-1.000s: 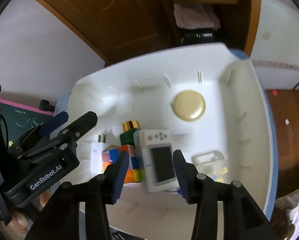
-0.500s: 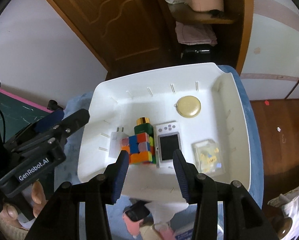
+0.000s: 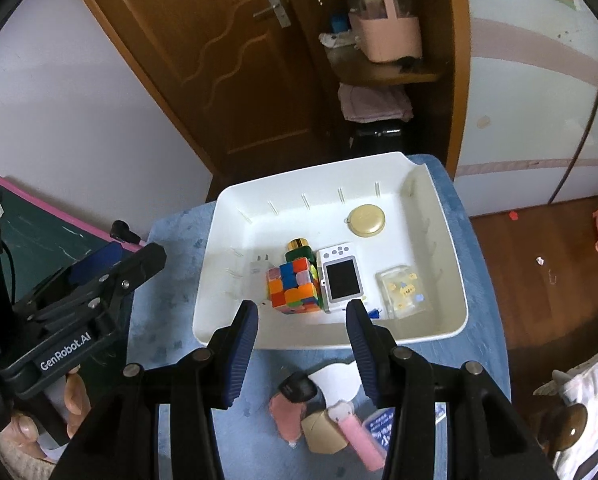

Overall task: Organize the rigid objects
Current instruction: 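Move both tools back toward the remaining items beside the tray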

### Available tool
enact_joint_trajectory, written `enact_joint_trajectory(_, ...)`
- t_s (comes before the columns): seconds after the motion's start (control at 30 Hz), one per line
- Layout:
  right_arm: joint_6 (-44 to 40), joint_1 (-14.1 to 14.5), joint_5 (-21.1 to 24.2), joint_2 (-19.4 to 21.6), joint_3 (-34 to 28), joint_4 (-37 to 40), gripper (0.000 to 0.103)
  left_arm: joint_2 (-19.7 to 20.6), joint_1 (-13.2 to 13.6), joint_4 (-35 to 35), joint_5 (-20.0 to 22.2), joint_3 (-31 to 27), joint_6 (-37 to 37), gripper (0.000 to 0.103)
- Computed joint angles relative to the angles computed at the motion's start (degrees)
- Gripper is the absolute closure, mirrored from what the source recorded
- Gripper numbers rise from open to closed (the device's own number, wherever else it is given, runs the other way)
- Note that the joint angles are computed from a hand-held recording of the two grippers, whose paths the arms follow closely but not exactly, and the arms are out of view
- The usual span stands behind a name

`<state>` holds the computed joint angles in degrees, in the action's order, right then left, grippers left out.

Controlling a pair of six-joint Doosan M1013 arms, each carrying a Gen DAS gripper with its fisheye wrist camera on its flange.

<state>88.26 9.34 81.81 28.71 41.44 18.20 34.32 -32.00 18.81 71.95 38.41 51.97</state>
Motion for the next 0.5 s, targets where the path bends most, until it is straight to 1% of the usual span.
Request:
enact_joint_trajectory(0.17, 0.1, -0.1, -2.6, -3.0, 3.7, -0.2, 0.056, -2.3, -1.1, 0.9, -1.6, 3.0, 0.4, 0.027)
enact_joint_trajectory(0.5, -0.1, -0.7, -6.3, -7.7, 9.9, -0.9, 0.056, -5.0, -2.7, 1.5, -4.6, 6.7, 2.6, 0.027)
